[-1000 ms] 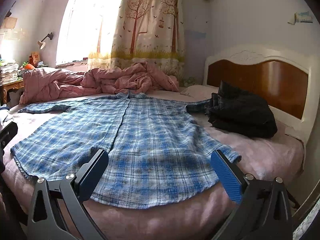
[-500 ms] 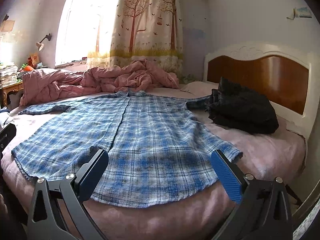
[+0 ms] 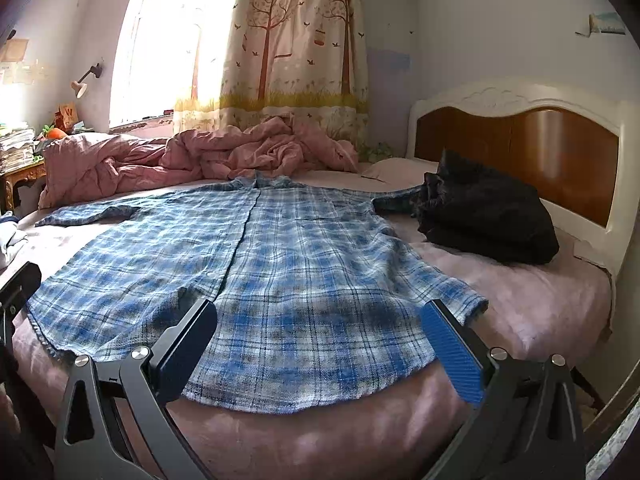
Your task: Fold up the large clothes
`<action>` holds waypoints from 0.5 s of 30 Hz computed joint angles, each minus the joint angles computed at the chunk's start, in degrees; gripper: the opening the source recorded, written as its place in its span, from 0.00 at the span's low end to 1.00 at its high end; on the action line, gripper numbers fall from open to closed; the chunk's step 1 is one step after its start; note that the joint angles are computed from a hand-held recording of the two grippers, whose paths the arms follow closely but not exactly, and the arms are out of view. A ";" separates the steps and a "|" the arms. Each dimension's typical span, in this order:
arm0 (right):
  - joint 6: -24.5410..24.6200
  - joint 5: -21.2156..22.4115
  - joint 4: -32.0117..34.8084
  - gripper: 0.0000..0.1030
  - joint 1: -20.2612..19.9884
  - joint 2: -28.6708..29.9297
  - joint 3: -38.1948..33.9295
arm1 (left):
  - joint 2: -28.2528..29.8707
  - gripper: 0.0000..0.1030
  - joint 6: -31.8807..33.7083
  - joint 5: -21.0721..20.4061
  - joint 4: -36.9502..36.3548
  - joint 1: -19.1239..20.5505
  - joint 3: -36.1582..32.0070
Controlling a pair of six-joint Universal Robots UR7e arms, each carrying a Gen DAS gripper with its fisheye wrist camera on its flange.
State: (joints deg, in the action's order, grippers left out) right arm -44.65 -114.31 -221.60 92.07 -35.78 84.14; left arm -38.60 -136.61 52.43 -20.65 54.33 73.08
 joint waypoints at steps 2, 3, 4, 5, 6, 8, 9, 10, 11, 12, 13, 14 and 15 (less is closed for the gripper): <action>-0.20 -0.09 0.22 1.00 -0.03 0.21 -0.36 | 0.03 1.00 0.25 -0.05 -0.36 -0.16 0.17; -0.18 -0.11 0.42 1.00 -0.08 0.29 -0.53 | 0.17 1.00 0.03 -0.07 0.25 -0.16 -0.15; 0.04 -0.07 0.55 1.00 -0.06 0.22 -0.44 | 0.41 1.00 -0.39 -0.17 1.28 -0.12 -0.71; 0.27 0.08 0.74 1.00 -0.02 0.18 -0.36 | 0.80 1.00 -1.10 -0.46 2.82 -0.09 -1.62; 0.48 0.29 1.18 1.00 -0.06 0.07 -0.27 | 1.54 1.00 -2.55 -0.97 5.71 -0.01 -3.34; 1.37 0.02 2.78 1.00 -0.11 -0.37 0.09 | 3.50 1.00 -5.89 -2.49 12.46 0.25 -7.63; 2.55 0.02 5.09 1.00 -0.29 -0.83 0.19 | 5.20 1.00 -6.33 -5.53 14.71 0.21 -10.30; 3.93 0.04 7.66 1.00 -0.48 -1.37 0.35 | 6.44 1.00 -5.98 -7.72 15.40 0.31 -11.99; 5.05 -0.44 9.85 1.00 -0.57 -1.51 0.03 | 7.52 1.00 -6.29 -8.87 16.65 0.48 -13.70; 6.14 -1.14 11.77 0.99 -0.64 -1.47 -0.45 | 8.57 0.97 -8.19 -9.23 19.72 0.81 -16.07; 6.93 -1.41 13.60 0.96 -0.80 -1.52 -0.83 | 9.22 0.93 -11.34 -8.65 23.22 1.17 -18.17; 7.64 -1.54 15.43 0.93 -0.95 -1.67 -1.03 | 9.25 0.92 -13.64 -7.66 24.83 1.46 -18.84; 8.85 -1.23 17.73 0.92 -1.18 -2.12 -0.90 | 8.95 0.92 -15.43 -6.71 25.52 1.71 -18.91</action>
